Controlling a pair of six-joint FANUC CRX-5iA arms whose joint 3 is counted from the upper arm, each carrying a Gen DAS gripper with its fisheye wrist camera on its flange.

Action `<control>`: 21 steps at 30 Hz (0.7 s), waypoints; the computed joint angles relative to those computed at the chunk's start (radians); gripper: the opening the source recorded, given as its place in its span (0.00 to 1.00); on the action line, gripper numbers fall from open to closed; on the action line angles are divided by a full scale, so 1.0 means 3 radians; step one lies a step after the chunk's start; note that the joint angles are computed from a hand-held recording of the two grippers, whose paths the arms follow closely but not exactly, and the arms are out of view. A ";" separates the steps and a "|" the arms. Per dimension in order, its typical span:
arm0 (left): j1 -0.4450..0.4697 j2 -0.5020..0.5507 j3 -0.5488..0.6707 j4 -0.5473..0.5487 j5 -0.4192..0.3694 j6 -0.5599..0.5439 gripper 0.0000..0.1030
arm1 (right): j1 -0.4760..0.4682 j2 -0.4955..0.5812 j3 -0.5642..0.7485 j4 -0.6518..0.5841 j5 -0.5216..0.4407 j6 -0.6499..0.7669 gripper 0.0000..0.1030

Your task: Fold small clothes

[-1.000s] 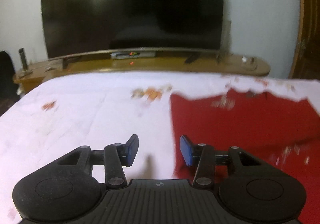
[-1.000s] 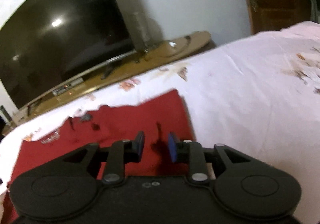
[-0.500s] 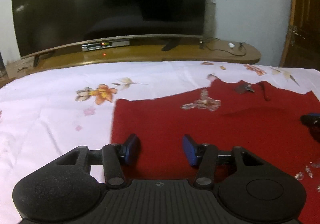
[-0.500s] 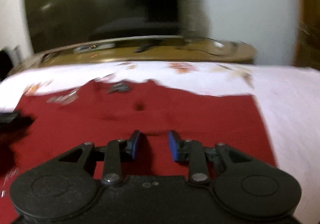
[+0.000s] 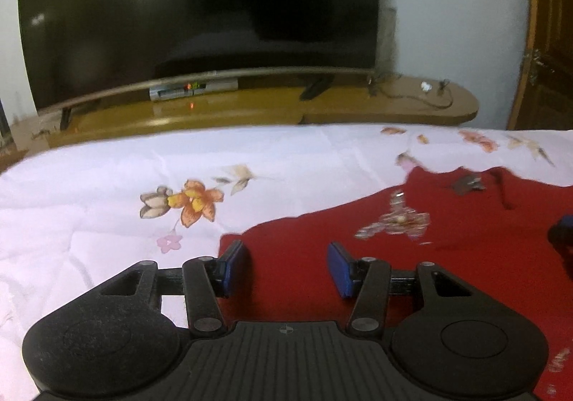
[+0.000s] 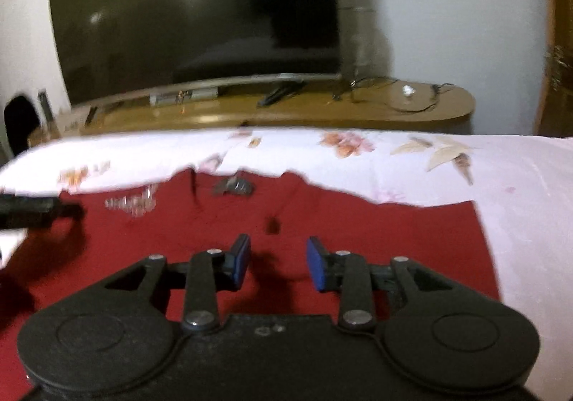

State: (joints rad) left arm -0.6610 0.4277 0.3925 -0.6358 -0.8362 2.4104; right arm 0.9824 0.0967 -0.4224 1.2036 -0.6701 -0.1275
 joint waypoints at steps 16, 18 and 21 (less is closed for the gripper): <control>-0.0227 0.0090 0.0153 -0.0268 -0.0306 -0.0032 0.60 | -0.0008 0.0011 -0.0112 0.0123 -0.0109 -0.0234 0.35; -0.0256 0.0093 0.0211 -0.0274 -0.0413 -0.0088 0.60 | 0.0000 -0.0019 -0.0117 0.0091 -0.0112 -0.0196 0.35; -0.0316 0.0013 0.0169 -0.0330 -0.0410 -0.0019 0.60 | 0.0043 -0.0129 -0.0209 0.0181 -0.0186 -0.0257 0.36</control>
